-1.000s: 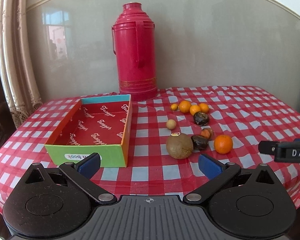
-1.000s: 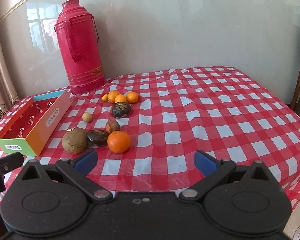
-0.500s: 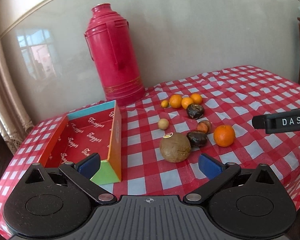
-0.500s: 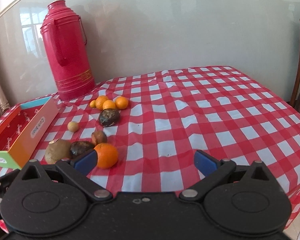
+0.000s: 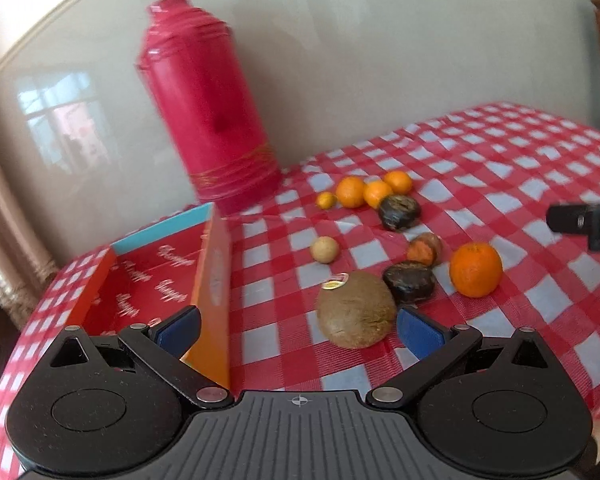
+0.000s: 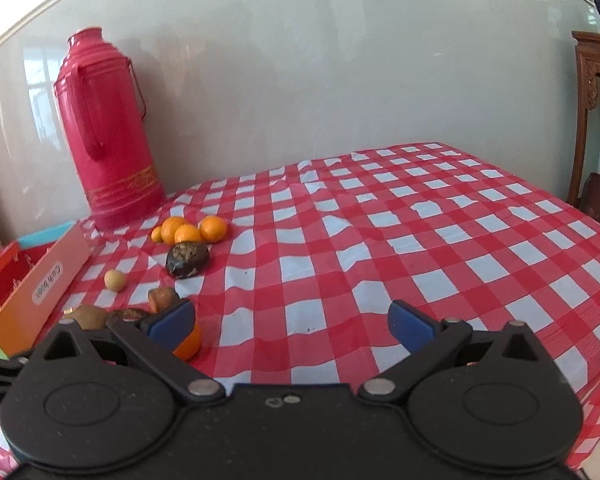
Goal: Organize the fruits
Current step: 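Reach the left tool to the kiwi and close its fingers on it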
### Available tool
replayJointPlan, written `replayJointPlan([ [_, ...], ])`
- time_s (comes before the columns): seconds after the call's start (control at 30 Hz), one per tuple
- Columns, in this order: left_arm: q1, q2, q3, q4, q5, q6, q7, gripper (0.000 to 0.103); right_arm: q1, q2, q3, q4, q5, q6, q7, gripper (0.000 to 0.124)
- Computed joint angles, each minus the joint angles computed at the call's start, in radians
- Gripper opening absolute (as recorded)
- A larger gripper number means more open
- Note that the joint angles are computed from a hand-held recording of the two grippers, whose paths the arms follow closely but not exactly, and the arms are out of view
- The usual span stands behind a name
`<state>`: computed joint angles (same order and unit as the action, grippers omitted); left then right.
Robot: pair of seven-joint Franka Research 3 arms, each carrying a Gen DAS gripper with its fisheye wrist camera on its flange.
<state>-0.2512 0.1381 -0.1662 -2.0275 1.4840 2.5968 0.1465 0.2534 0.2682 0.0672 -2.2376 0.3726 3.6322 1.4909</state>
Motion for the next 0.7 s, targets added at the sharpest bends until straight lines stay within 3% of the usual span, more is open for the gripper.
replayJointPlan([
  [0.37,0.016,0.117,0.042,0.11,-0.131,0.17,0.231,0.102,0.01,0.02,-0.013,0.015,0.033,-0.005,-0.027,0.097],
  [0.43,0.02,0.132,0.046,0.119,-0.189,0.194,0.298,0.077,0.005,0.021,-0.009,0.014,0.031,-0.001,-0.021,0.097],
  [0.5,0.027,0.145,0.048,0.123,-0.274,0.217,0.376,0.07,0.002,0.022,-0.008,0.015,0.031,-0.001,-0.017,0.097],
  [0.63,0.008,0.152,0.076,0.119,-0.296,0.252,0.4,0.054,-0.006,0.021,-0.003,0.013,0.018,-0.008,-0.004,0.097],
  [0.7,-0.004,0.146,0.088,0.112,-0.288,0.252,0.389,0.053,0.002,0.023,-0.008,0.017,0.023,-0.013,-0.013,0.097],
])
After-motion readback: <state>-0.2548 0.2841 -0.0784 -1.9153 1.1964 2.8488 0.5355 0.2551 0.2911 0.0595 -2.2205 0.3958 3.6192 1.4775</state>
